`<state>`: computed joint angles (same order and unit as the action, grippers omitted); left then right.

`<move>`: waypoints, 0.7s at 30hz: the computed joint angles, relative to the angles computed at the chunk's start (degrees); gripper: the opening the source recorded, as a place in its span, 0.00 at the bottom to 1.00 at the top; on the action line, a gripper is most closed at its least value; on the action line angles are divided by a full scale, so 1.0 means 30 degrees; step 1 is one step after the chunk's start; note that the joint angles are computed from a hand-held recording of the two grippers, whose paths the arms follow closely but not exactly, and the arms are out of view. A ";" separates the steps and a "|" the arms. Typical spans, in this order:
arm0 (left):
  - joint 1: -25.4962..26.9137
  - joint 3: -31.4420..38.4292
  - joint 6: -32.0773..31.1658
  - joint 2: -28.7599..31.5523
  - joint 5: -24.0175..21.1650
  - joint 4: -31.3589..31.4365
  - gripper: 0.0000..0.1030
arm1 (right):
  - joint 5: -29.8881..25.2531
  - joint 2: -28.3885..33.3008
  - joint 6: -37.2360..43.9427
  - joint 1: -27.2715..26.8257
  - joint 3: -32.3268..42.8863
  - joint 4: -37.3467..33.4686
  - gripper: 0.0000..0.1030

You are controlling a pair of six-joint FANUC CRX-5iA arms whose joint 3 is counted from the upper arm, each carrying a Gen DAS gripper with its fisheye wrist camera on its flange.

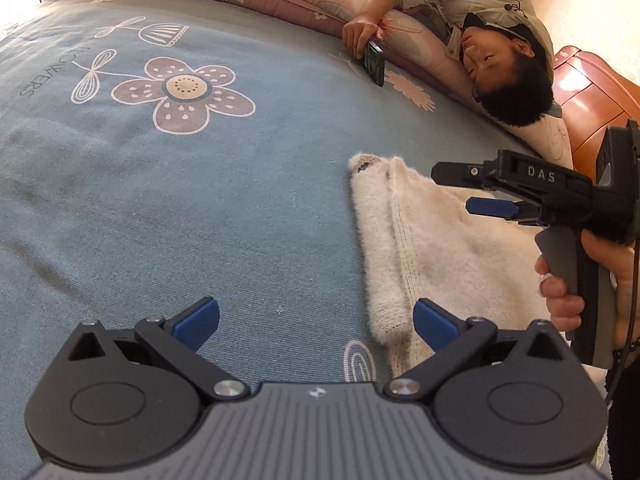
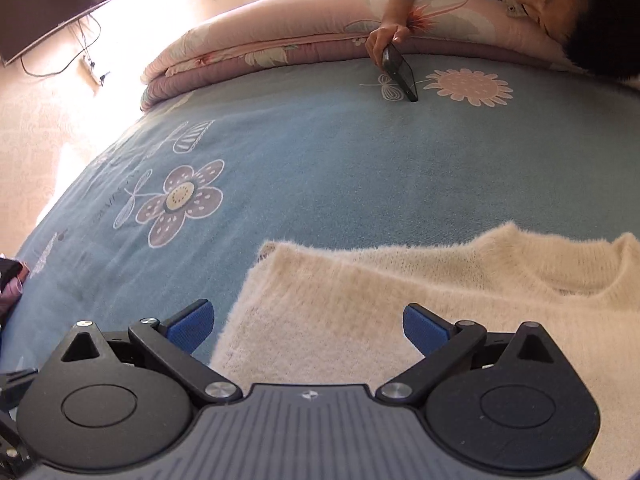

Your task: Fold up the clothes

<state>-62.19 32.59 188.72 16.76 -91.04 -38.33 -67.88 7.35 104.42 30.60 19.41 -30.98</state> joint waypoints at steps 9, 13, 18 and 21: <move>0.0255 -0.0068 -0.0250 0.0097 0.0196 0.0435 0.99 | 0.1765 0.0701 -0.0807 0.0930 -0.0506 0.0784 0.99; 0.0190 0.0335 -0.0544 0.0337 0.0177 0.0328 0.99 | 0.0976 -0.0378 0.0193 0.0290 -0.0689 0.1062 0.99; 0.0216 0.1446 -0.1645 0.1094 0.0442 0.0474 0.99 | -0.0716 -0.2248 0.1044 -0.1641 -0.1007 0.1561 0.99; 0.0354 0.2220 -0.2514 0.1651 0.1032 0.0967 0.99 | -0.1564 -0.3515 0.1450 -0.2841 -0.1850 0.1747 0.99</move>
